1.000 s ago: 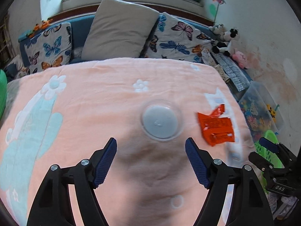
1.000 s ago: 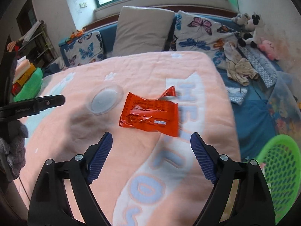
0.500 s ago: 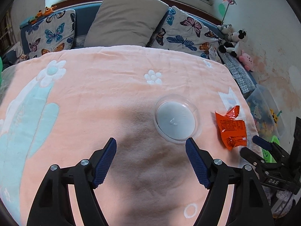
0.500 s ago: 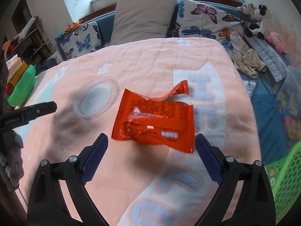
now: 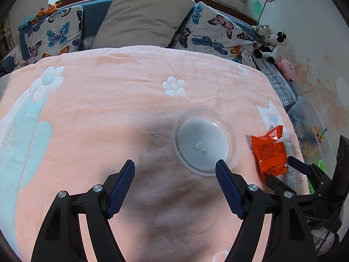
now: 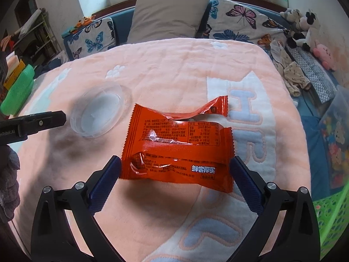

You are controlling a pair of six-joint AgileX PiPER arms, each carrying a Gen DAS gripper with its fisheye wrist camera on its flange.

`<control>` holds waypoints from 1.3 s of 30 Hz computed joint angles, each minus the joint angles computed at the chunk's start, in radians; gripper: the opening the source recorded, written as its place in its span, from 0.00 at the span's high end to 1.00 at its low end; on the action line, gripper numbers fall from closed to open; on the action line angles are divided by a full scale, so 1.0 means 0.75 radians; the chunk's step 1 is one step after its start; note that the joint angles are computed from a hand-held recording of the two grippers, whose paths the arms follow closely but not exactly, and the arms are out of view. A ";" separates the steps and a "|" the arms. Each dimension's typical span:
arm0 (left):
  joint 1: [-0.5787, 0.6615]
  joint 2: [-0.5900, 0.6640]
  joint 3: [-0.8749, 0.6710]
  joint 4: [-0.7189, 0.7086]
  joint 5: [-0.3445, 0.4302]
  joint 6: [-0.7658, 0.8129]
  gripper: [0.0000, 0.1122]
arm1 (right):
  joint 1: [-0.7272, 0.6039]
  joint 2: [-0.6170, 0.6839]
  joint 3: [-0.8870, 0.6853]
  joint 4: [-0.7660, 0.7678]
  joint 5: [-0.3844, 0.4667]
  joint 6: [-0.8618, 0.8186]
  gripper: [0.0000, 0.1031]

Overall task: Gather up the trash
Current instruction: 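Grasp orange snack packet with right gripper while left gripper grasps clear plastic lid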

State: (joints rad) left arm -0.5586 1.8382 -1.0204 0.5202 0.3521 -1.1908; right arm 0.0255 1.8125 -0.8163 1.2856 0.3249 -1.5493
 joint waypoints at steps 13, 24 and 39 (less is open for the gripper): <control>0.009 0.071 -0.061 -0.049 -0.008 0.051 0.34 | -0.015 0.025 0.013 0.153 0.055 -0.221 0.04; 0.012 0.099 -0.088 -0.071 -0.019 0.090 0.34 | 0.098 0.045 0.055 0.456 -0.116 -0.568 0.03; 0.026 0.129 -0.119 -0.137 -0.031 0.155 0.34 | 0.060 0.060 0.022 0.235 -0.029 -0.364 0.03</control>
State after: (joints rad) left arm -0.5391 1.9351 -1.1096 0.4177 0.3292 -1.0749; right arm 0.0703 1.8577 -0.8001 1.4617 0.3030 -1.8225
